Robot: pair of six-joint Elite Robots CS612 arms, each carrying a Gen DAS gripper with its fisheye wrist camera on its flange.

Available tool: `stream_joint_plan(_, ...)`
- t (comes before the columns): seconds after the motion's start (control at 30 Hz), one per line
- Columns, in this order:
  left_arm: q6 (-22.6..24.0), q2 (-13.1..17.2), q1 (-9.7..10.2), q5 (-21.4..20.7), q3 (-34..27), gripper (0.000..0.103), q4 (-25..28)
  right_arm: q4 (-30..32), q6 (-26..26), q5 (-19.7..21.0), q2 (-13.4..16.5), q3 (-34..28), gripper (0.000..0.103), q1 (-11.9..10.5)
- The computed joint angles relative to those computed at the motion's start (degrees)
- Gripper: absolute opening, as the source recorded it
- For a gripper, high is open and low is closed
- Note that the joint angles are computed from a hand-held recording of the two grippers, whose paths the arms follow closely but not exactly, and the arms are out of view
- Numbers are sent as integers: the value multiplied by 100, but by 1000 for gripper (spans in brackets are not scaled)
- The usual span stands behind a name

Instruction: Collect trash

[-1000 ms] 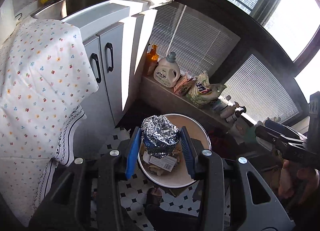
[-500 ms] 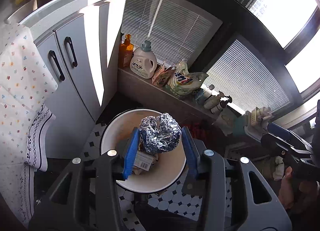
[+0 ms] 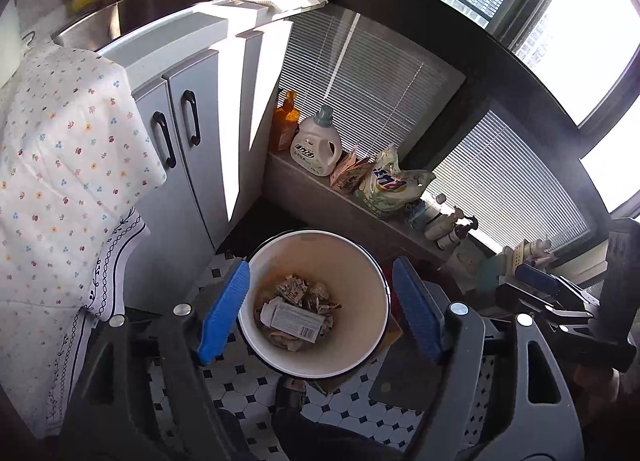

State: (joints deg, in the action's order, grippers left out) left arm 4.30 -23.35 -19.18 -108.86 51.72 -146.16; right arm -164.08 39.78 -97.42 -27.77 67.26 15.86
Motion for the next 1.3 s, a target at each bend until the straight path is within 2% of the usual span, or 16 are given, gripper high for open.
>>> stream_joint_plan(0.2, -284, -274, 178, 155, 383, 84, -499, 129, -189, -63, 20, -318, 95, 95)
stream_joint_plan(0.4, -583, -650, 418, 310, 874, 97, -1224, 526, -351, -433, 95, -877, 95, 320)
stream_joint_plan(0.53, -555, -900, 608, 371, 1141, 97, -1426, 720, -444, -609, 220, -1361, 95, 494)
stream_joint_plan(0.83, -456, -1520, 1014, 602, 1940, 97, -2107, 960, -275, -1084, 287, -1987, 95, 902)
stream_joint_plan(1.07, -348, -1927, 1302, 482, 2496, 97, -2414, 915, -267, -1352, 235, -2148, 95, 1203)
stream_joint_plan(1.3, -231, -2270, 1502, 365, 3069, 97, -2888, 737, -334, -1541, 186, -2156, 95, 1480)
